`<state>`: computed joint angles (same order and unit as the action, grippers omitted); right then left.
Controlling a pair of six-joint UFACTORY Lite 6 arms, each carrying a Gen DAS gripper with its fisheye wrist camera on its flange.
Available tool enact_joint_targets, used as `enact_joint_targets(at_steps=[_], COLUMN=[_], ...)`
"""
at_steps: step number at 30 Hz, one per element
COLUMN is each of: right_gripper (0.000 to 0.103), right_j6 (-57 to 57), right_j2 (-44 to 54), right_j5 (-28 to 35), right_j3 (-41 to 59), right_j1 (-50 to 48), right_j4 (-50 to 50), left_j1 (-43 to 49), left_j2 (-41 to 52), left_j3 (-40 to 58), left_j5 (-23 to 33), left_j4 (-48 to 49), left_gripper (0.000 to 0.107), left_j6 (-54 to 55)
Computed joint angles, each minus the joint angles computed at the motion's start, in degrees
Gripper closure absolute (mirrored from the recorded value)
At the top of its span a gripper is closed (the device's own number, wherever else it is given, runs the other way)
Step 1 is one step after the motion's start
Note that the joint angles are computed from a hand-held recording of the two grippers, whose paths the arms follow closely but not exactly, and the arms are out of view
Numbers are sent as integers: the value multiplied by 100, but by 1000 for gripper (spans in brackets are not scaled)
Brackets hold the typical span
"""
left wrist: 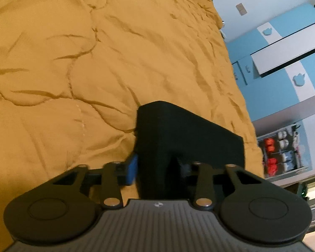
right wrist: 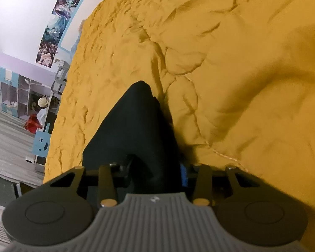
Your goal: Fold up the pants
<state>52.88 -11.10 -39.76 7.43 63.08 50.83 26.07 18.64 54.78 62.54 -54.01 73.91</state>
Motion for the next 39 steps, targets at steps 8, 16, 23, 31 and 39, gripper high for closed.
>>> enact_joint_targets(at_steps=[8, 16, 23, 31, 39], right_gripper=[85, 87, 88, 88, 88], right_j6=[-3716, -6702, -6780, -6205, -5918], right_j2=[-912, -741, 230, 2501, 3877], right_j5=[95, -1725, -2514, -2186, -1489], right_j3=[688, 2579, 4127, 6473, 7482], right_j1=[809, 2352, 3263, 3632, 3250], right_j4=[3334, 6065, 6123, 5736, 5536], left_j1=[129, 893, 2636, 4327, 4227], left_j2=[-932, -2561, -2726, -1364, -608], left_j3=[-372, -437, 674, 3000, 2861], left_j5=[180, 1329, 3066, 4290, 3376], left_j4=[-53, 226, 619, 1317, 1614], left_gripper=[87, 88, 88, 88, 88], left_j6=[87, 145, 633, 1687, 1735])
